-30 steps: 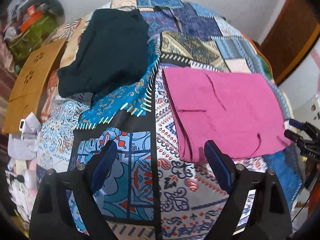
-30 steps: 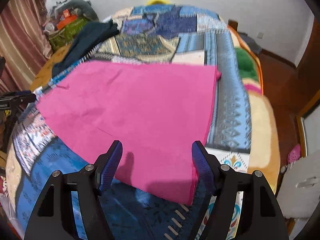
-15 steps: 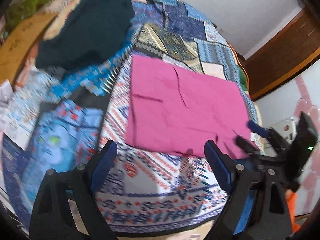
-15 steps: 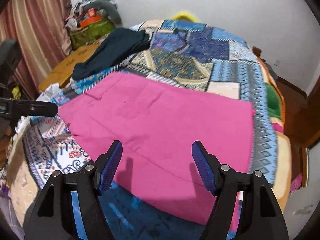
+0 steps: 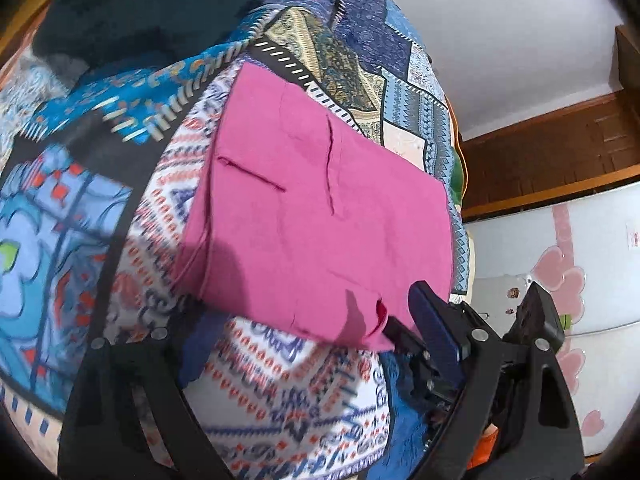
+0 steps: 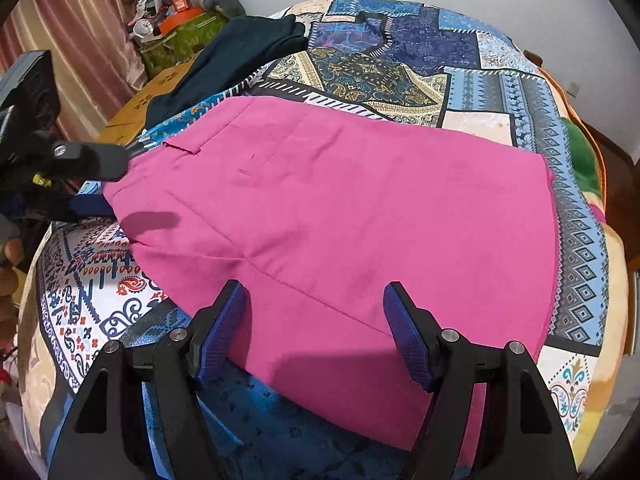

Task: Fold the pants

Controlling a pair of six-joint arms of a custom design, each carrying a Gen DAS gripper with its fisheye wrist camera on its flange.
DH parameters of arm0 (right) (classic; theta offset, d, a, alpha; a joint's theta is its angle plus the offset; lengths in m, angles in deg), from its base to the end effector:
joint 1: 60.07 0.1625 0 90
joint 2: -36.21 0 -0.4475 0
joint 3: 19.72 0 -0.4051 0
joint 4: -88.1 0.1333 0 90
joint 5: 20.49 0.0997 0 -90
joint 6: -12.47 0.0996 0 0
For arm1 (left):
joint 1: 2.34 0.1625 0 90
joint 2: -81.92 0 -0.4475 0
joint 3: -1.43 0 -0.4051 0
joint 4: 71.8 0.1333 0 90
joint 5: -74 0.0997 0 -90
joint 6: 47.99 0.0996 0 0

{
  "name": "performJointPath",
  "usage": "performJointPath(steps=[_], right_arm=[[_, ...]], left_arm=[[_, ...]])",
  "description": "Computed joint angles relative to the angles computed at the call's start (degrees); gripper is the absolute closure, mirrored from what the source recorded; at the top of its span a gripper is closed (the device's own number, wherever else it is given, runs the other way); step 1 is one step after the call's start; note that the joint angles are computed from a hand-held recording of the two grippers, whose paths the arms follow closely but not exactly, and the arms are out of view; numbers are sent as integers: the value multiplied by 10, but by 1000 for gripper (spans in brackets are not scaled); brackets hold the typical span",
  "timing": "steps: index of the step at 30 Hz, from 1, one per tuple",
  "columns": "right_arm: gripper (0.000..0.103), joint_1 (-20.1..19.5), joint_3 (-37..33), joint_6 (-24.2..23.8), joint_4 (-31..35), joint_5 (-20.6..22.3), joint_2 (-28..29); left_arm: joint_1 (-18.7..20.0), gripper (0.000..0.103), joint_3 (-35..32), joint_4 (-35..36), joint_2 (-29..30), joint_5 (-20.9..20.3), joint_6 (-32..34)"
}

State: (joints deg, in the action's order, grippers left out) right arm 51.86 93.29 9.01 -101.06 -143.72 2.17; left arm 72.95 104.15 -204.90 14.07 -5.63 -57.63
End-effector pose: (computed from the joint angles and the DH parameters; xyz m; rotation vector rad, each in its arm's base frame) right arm 0.2861 -0.5000 -0.0284 0.4312 -2.5346 0.5741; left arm -0.0096 -0.6321 0.2627 0.1125 2.9813 -0.2669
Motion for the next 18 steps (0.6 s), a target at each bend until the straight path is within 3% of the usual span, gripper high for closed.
performJointPath(steps=[2, 4, 6, 11, 18], right_arm=[[35, -1, 1, 3, -1, 3, -1], [35, -1, 3, 3, -4, 4, -1], [35, -1, 3, 4, -5, 4, -1], [35, -3, 5, 4, -9, 15, -4], [35, 0, 17, 11, -48, 20, -14]], left_arm=[[-4, 21, -2, -11, 8, 15, 2], [-12, 52, -3, -20, 15, 51, 2], [-19, 71, 6, -45, 17, 93, 2], [-24, 80, 30, -85, 5, 119, 29], [-83, 82, 117, -241, -34, 272, 173]])
